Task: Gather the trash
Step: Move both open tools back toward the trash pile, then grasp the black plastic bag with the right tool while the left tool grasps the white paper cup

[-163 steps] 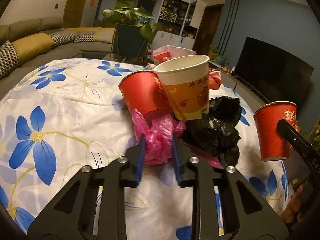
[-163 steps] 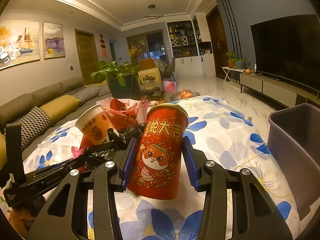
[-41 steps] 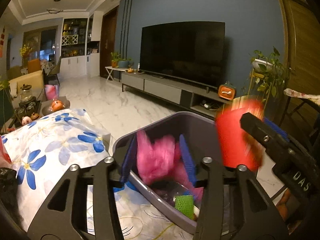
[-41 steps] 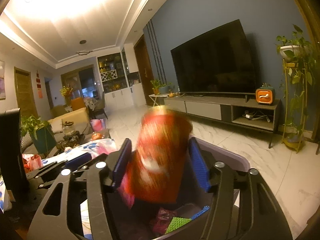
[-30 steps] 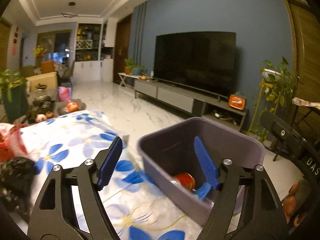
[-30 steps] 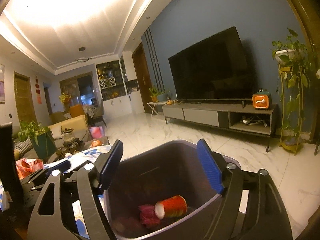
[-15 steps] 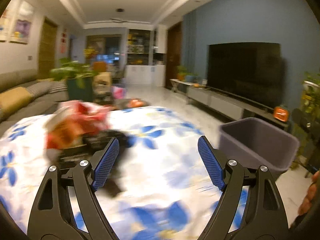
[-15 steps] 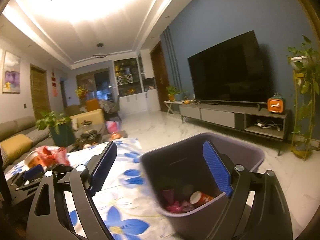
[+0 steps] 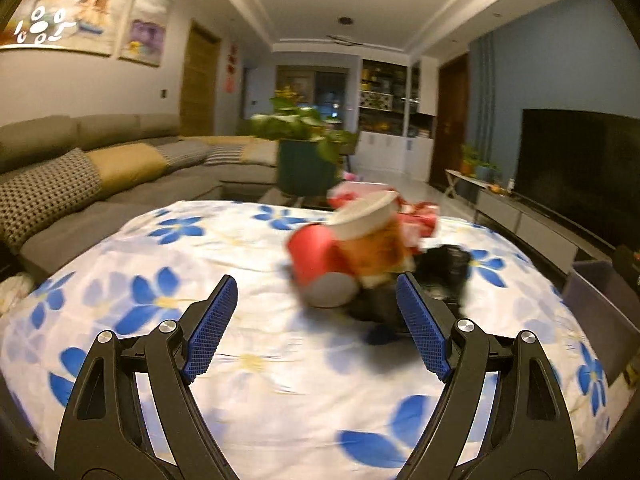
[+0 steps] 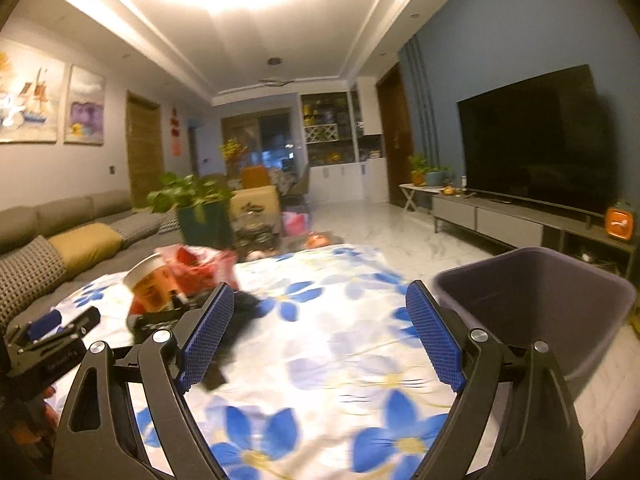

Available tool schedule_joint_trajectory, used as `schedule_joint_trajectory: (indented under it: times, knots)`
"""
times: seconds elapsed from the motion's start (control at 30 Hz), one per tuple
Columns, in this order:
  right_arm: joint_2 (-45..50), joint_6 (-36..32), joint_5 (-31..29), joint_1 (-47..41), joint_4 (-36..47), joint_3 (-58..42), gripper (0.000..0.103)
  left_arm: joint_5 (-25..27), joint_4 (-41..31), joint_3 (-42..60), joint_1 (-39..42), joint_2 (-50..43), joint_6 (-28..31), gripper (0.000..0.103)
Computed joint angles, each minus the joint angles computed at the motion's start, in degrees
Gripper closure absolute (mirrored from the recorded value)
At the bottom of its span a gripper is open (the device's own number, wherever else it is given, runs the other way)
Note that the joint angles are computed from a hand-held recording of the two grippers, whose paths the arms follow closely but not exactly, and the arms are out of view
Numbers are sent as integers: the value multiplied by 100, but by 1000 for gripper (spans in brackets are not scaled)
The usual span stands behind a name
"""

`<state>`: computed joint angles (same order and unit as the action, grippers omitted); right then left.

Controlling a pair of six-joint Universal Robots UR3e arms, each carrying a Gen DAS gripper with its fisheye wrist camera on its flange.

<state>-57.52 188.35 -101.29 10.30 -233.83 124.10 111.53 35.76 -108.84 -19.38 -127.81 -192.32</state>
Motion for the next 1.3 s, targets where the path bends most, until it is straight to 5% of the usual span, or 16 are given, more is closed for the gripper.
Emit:
schedule_joint_trajectory:
  times: [0.6, 0.93, 1.13, 1.3]
  knots:
    - [1172, -14, 53, 760, 2159, -2742, 18, -377, 173, -451, 860, 321, 12, 23]
    - [1895, 72, 219, 809, 3873, -4546, 35, -508, -66, -90, 931, 274, 155, 23]
    - [1951, 262, 586, 624, 4396, -4672, 73, -846, -88, 71, 998, 202, 249, 23]
    - [1780, 337, 807, 509, 4063, -4261, 88, -1524, -35, 160, 1091, 186, 296, 23]
